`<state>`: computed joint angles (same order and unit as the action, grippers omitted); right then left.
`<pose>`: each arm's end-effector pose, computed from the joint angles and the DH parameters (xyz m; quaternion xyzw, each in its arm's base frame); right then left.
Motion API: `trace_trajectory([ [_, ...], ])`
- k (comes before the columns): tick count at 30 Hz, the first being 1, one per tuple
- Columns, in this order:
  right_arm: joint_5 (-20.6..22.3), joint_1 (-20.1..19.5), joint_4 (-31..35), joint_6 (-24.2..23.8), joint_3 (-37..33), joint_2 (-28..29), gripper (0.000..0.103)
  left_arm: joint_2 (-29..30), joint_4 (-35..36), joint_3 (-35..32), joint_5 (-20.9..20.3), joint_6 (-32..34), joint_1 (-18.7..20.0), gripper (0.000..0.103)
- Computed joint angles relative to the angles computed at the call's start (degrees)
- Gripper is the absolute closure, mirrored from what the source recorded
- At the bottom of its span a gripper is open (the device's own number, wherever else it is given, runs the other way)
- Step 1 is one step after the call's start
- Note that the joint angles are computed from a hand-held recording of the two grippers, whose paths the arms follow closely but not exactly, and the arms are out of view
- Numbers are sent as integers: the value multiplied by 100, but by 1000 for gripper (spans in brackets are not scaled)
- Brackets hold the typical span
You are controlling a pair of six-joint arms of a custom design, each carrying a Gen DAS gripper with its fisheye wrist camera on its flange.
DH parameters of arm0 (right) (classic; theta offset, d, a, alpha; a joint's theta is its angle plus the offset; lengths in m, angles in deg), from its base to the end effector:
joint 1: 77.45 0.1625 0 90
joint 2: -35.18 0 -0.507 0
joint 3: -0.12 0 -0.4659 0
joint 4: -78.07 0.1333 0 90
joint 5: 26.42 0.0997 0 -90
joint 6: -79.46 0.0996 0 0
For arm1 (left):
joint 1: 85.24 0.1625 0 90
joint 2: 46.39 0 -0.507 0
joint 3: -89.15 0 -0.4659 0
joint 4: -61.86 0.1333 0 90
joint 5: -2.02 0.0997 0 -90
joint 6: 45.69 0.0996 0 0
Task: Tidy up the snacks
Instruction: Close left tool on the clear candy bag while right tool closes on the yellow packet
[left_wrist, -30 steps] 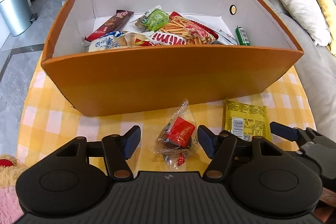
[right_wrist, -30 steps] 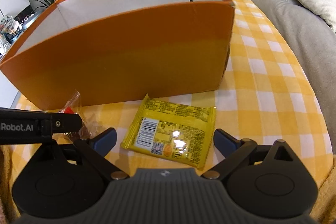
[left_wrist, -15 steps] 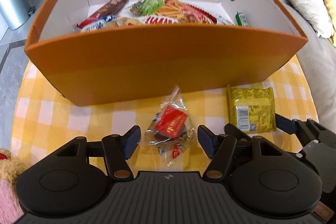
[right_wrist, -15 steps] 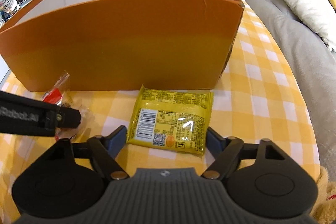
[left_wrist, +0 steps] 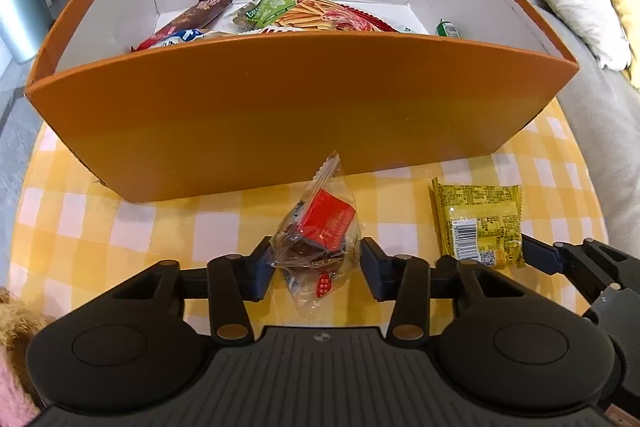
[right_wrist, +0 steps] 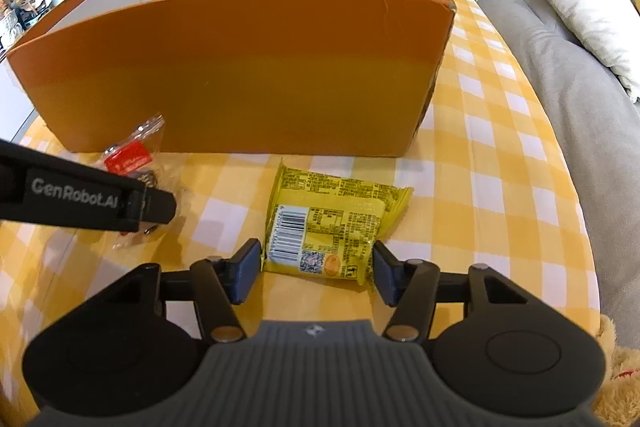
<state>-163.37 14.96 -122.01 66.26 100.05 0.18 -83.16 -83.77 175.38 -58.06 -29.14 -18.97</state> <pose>0.0912 -0.7280 0.0540 -0.0365 -0.8599 0.3160 0.3993 -0.1614 -0.8219 0.0368 0.3191 0.9105 -0.0680 0.2540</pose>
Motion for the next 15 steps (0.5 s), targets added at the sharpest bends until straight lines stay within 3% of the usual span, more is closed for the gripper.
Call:
trace_trajectory([
  [5,16,28,132,55,70,-51,49,16,86,-21,158,-48,-54,60],
  [15,-20,98,271,217,251,-200,49,-233,0,220,-50,-16,-106,61],
])
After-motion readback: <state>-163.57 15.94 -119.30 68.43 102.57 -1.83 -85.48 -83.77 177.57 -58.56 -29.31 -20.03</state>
